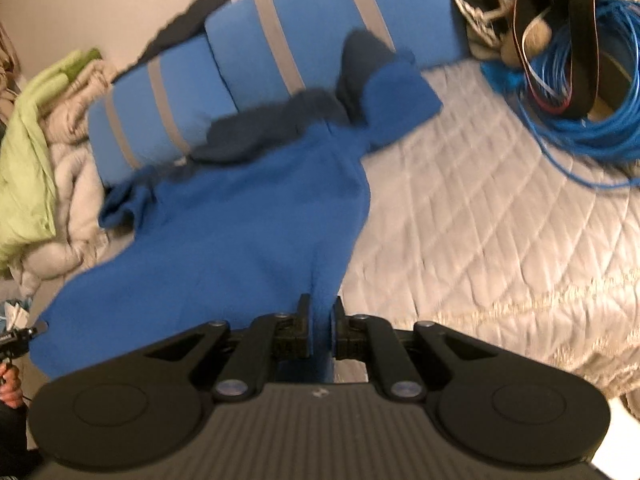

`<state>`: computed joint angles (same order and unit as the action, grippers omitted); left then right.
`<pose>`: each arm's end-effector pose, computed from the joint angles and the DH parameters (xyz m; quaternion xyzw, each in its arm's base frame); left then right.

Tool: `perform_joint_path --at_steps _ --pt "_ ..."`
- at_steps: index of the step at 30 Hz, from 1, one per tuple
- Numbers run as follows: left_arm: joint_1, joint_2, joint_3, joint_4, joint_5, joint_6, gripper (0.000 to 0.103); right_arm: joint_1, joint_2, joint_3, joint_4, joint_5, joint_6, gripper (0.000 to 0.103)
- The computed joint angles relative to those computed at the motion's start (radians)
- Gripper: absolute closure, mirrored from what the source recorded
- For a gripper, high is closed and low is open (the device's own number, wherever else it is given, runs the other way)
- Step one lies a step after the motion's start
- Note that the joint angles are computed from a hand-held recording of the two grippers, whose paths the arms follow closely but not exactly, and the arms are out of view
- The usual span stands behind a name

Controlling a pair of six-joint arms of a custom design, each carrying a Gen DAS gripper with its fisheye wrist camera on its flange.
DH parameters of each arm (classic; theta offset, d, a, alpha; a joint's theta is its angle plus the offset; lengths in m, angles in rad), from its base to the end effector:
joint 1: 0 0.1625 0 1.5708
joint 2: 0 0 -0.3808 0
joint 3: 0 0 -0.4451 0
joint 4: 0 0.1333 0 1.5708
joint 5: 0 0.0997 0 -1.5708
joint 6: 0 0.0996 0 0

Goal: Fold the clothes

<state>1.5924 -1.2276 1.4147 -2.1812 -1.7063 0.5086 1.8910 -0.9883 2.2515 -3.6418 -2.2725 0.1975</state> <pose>0.1349 -0.6942 0.3893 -0.2490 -0.9432 0.2196 0.0090 0.2128 -0.4226 0.0758 -0.0819 -0.8702 0.4377 0.2110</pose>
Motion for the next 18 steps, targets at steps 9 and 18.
perform_joint_path --at_steps 9,18 --pt "-0.046 -0.025 0.002 -0.079 0.160 -0.017 0.041 0.001 -0.018 0.012 -0.015 0.007 -0.089 0.010" --pt "-0.144 -0.046 -0.056 -0.139 0.253 0.047 0.035 0.060 -0.085 -0.036 -0.059 -0.054 -0.212 0.000"
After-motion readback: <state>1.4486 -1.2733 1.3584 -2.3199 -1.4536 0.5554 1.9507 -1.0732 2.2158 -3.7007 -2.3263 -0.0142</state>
